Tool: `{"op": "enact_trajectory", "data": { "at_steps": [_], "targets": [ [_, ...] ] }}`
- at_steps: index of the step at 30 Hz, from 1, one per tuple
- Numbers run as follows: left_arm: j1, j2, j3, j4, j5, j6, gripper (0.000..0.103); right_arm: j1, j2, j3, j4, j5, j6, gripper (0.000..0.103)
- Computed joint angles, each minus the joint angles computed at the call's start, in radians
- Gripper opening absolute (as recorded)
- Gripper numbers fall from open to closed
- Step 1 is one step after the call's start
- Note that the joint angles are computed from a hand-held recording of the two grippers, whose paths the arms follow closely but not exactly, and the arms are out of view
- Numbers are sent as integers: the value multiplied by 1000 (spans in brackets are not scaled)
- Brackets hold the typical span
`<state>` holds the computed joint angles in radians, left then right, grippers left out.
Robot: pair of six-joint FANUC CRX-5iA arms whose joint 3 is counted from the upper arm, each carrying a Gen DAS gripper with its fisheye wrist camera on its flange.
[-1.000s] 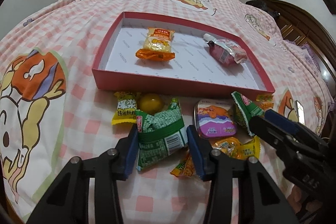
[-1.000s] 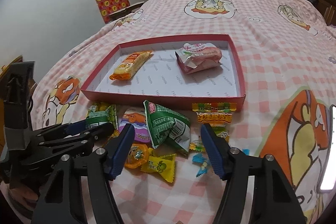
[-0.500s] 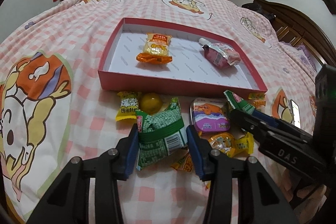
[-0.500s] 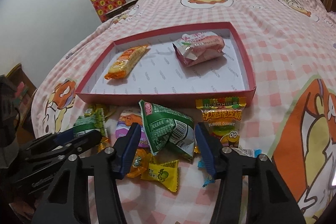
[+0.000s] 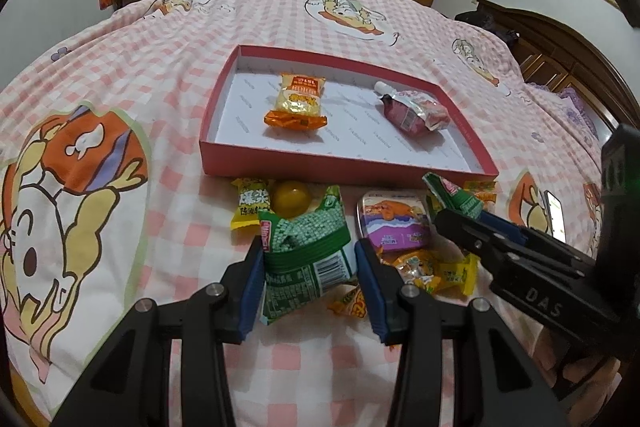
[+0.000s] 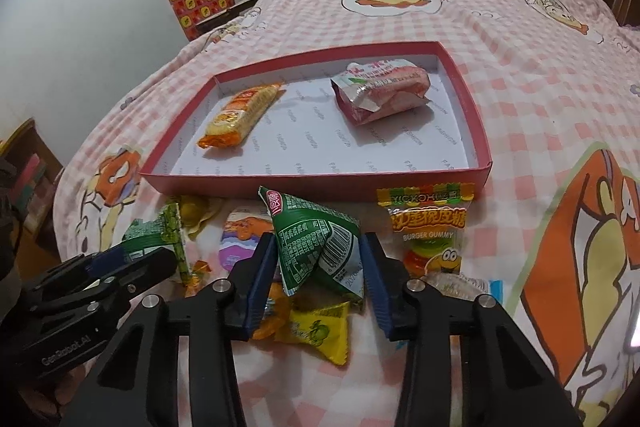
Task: Organize snacks
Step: 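Grasp the green candy packet with the right tool while the left tool grasps a green packet, then carry both green packets into the box and open both tools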
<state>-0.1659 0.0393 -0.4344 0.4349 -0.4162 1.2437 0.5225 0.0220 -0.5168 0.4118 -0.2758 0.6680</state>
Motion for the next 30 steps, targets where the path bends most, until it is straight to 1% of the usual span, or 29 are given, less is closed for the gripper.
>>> {"op": "enact_trajectory", "data": {
  "at_steps": [4,11,17,20,24,28,30],
  "targets": [
    [4,-16,-18,32,3,-23,46,11,-32,-40,73,27,-65,43],
    [-1,-46,-33,42,9,-39,46,27,-88,-86,123,47,-118,43],
    [-3,-61,-31,35,3,-35,46,34,-122,-102,103,52,-103,43],
    [-4,-59,-24,47,-2,-49,46,34,-132,-107,108,56,-109,43],
    [-4,-52,-4,36,-8,-50,46,33,-138,-102,96,50,-96,43],
    [0,-39,8,92,-25,-97,46,33,-137,-90,67,42,-61,43],
    [0,-29,23,99,-34,-106,46,31,-136,-84,58,39,-49,43]
  ]
}}
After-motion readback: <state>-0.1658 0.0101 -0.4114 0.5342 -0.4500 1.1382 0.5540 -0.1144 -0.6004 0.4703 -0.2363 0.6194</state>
